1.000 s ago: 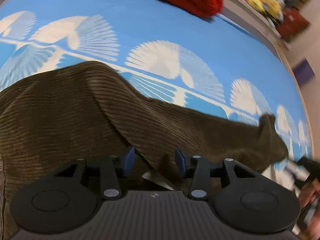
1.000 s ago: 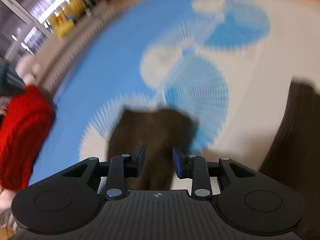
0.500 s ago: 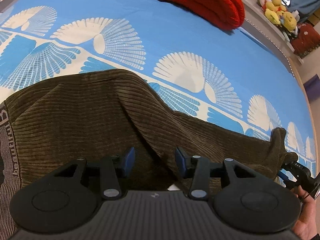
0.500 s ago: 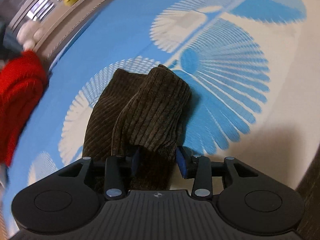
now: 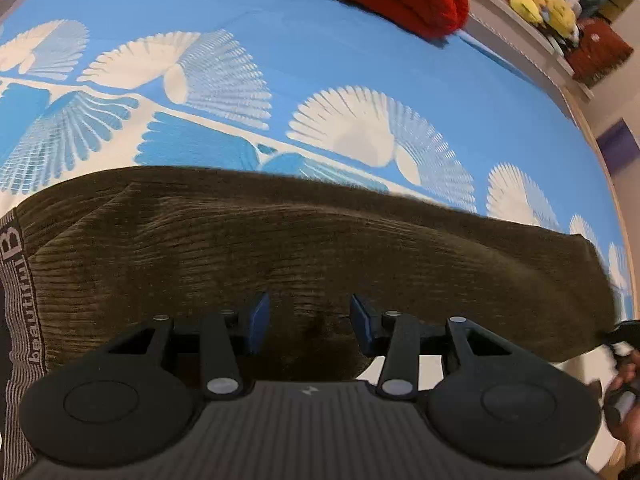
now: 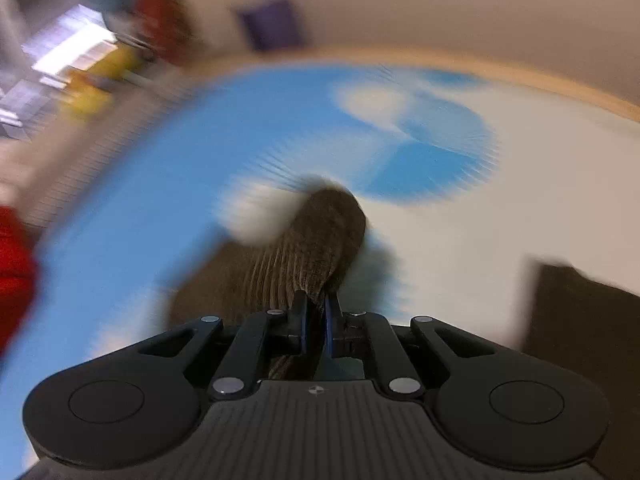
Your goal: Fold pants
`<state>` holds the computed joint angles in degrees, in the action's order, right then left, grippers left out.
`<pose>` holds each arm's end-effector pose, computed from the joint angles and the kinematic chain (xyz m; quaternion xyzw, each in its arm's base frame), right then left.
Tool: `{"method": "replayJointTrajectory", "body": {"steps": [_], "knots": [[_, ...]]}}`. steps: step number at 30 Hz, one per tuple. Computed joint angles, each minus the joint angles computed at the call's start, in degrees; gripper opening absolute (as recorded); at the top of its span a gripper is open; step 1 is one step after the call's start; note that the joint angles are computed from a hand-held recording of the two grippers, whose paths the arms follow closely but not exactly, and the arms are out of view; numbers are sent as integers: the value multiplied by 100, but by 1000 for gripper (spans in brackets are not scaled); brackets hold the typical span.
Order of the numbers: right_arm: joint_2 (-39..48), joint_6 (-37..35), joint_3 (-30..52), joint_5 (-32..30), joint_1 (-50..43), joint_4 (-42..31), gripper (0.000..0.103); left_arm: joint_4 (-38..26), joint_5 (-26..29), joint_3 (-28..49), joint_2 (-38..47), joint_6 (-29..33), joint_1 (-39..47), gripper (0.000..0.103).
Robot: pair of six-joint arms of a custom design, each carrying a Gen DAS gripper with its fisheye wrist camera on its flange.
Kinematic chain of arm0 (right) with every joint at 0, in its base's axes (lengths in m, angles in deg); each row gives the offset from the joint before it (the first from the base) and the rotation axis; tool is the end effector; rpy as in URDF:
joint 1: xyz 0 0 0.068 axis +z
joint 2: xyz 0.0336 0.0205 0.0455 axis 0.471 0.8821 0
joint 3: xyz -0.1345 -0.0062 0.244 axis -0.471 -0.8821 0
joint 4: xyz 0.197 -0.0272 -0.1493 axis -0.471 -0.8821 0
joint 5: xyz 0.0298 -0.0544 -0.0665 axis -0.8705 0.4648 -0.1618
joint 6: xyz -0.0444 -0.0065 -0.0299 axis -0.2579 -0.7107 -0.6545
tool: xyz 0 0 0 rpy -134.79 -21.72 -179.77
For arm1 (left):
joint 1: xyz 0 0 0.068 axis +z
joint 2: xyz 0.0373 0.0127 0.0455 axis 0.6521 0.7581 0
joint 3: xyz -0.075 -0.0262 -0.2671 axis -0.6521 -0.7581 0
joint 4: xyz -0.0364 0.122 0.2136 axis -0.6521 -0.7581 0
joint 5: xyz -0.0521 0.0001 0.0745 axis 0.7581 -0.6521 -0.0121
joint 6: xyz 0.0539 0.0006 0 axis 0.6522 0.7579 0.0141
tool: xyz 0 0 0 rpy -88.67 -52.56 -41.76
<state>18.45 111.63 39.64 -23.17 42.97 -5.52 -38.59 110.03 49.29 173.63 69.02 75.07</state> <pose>0.2554 0.0520 0.2135 0.4826 0.8228 -0.0154 0.2999 0.2522 0.1572 0.2484 -0.1320 0.9648 -0.1029 0.2028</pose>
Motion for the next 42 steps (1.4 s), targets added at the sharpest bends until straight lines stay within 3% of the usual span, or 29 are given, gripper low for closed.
{"method": "replayJointTrajectory", "body": {"steps": [3,5,7,11,14,19,20,21,22,24,27,30,31,33,36,38,40,42], "knots": [[10,-34,-656,-1140,-665,586,20,-192,172,-58,13,243,-83,50],[-119,-324,-790,-1179,-807,813,24,-337,330,-97,51,416,-139,50],[-247,-714,-874,-1316,-971,1032,39,-441,477,-145,121,534,-190,50],[-129,-1019,-915,-1518,-1219,1086,40,-216,263,-466,152,568,-457,50],[-93,-1162,-922,-1517,-1262,1162,33,117,95,-697,244,452,-671,55],[-68,-1361,-1081,-1678,-1389,1494,11,864,-506,-1189,174,520,-1084,58],[-88,-1399,-1127,-1753,-1449,1598,11,1024,-658,-1284,135,566,-1124,54],[-114,-1408,-1156,-1820,-1492,1672,9,1191,-851,-1386,92,645,-1173,42],[-130,-1419,-1170,-1874,-1527,1726,8,1337,-1029,-1479,35,827,-1213,38],[-285,-1442,-1194,-1985,-1557,1881,7,1527,-1154,-1624,-135,1231,-1218,21],[-778,-1607,-1095,-1973,-1438,2061,6,1329,-1016,-1456,-238,1441,-976,16],[-1330,-1552,-979,-1512,-1281,1893,6,1071,-858,-1264,-470,1922,-786,15],[-1269,-1598,-870,-1239,-1252,1568,5,1049,-854,-1304,-636,2343,-765,15],[-926,-1524,-872,-1289,-1468,1087,5,912,-852,-1456,-953,3343,-734,15],[-388,-1162,-1090,-1469,-1746,636,6,450,-915,-1538,-870,4292,-618,15],[-413,-1236,-962,-1123,-1599,387,5,278,-909,-1657,-819,4821,-527,15],[-492,-944,-813,-795,-1426,41,5,3,-682,-1496,-746,5075,-331,18],[-435,-659,-774,-720,-1368,-199,6,-368,-346,-1045,-477,5000,-46,32]]}}
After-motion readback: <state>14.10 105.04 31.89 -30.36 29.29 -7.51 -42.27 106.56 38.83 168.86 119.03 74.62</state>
